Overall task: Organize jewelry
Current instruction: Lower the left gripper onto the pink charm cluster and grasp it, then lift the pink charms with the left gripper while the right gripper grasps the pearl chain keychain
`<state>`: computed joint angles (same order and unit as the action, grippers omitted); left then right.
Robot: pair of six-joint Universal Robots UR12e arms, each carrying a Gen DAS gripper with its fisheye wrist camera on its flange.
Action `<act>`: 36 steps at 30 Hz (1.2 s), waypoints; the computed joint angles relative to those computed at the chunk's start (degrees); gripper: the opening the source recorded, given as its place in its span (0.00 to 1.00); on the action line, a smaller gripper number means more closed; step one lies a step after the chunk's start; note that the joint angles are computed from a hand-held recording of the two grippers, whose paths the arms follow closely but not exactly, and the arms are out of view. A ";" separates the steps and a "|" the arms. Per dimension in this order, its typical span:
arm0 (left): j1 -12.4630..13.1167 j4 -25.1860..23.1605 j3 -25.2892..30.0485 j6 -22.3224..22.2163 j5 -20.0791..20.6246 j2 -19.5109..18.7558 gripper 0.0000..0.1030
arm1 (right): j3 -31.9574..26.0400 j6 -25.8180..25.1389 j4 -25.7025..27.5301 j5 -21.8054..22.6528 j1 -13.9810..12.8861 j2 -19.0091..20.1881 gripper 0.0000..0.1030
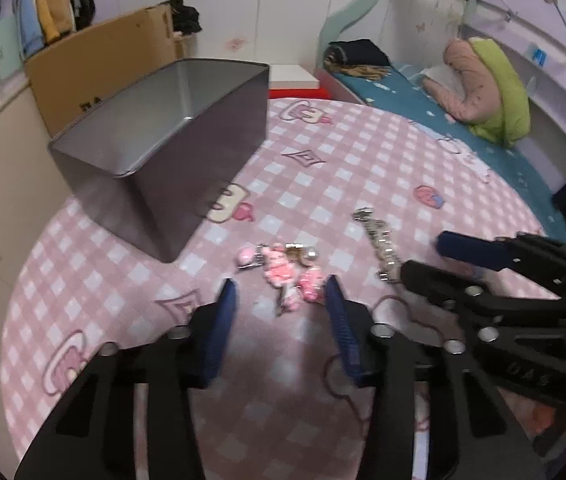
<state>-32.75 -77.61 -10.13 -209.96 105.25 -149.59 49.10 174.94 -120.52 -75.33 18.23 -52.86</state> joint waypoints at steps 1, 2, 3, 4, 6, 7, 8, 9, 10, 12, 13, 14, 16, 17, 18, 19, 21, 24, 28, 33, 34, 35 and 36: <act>0.13 0.19 -0.02 0.13 -0.95 0.03 0.26 | -0.01 -0.03 0.03 0.04 -0.02 0.00 0.45; 0.20 0.15 0.24 0.45 -1.79 -0.07 0.19 | 0.01 -0.04 0.03 0.06 -0.03 -0.01 0.45; 0.07 -2.09 2.89 0.61 -1.03 -1.34 0.11 | -0.08 -0.06 0.09 -0.01 0.01 0.03 0.45; -0.01 -2.34 3.15 0.76 -0.56 -1.47 0.11 | -0.08 -0.05 0.08 -0.04 0.05 0.04 0.45; 0.12 1.19 -2.29 0.40 -1.55 1.17 0.11 | -0.02 -0.02 0.01 -0.06 0.04 0.02 0.45; 0.26 4.02 -6.29 0.00 -2.56 3.15 0.11 | -0.03 -0.04 0.01 -0.04 0.05 0.02 0.45; 0.34 6.13 -9.00 -0.21 -3.00 4.51 0.11 | -0.05 -0.15 0.00 -0.06 0.04 0.03 0.45; 0.34 8.06 -11.36 -0.17 -2.96 5.71 0.11 | -0.16 -0.18 0.09 -0.06 0.08 0.10 0.46; 0.34 9.01 -12.48 -0.16 -2.80 6.31 0.11 | -0.33 -0.27 0.18 -0.09 0.18 0.21 0.46; 0.32 10.36 -14.31 -0.42 -2.35 7.39 0.11 | -0.82 -0.57 0.39 0.08 0.35 0.52 0.46; 0.37 11.58 -15.90 -0.67 -2.40 8.30 0.11 | -1.19 -0.88 0.56 -0.01 0.52 0.76 0.46; 0.39 12.35 -16.98 -0.99 -2.39 8.93 0.11 | -1.40 -1.09 0.58 -0.18 0.72 0.92 0.46; 0.41 13.23 -18.67 -1.67 -1.67 10.00 0.11 | -2.11 -1.85 0.69 -0.64 1.15 1.39 0.46; 0.43 13.56 -19.29 -1.85 -1.44 10.39 0.11 | -2.45 -2.28 0.66 -1.33 1.42 1.62 0.46; 0.47 13.86 -19.81 -2.12 -1.23 10.72 0.11 | -2.59 -2.60 0.63 -1.78 1.60 1.71 0.46; 0.49 13.93 -20.01 -2.30 -1.08 10.89 0.11 | -2.68 -3.01 0.51 -2.19 1.81 1.80 0.46; 0.52 14.08 -20.39 -2.51 -0.89 11.16 0.11 | -2.37 -4.14 -0.40 -4.21 2.34 1.75 0.41; 0.63 14.12 -20.55 -2.86 -1.05 11.25 0.11 | -1.73 -5.02 -1.64 -5.61 2.60 1.54 0.20; 0.63 13.84 -20.44 -3.30 -1.30 11.21 0.11 | -2.09 -5.80 -0.57 -5.02 2.46 1.57 0.08; 0.56 15.19 -21.52 -3.17 -1.35 12.01 0.11 | -1.69 -5.39 0.76 -1.67 1.81 1.03 0.07; 0.55 15.58 -21.75 -3.14 -1.34 12.21 0.11 | -1.36 -5.05 0.34 -1.55 1.75 0.79 0.07; 0.56 15.95 -21.92 -3.00 -1.35 12.36 0.11 | -0.84 -4.37 -0.56 -0.85 1.50 0.40 0.07; 0.56 16.44 -22.23 -2.84 -1.44 12.62 0.11 | -0.73 -3.99 -0.78 -0.11 1.29 0.16 0.07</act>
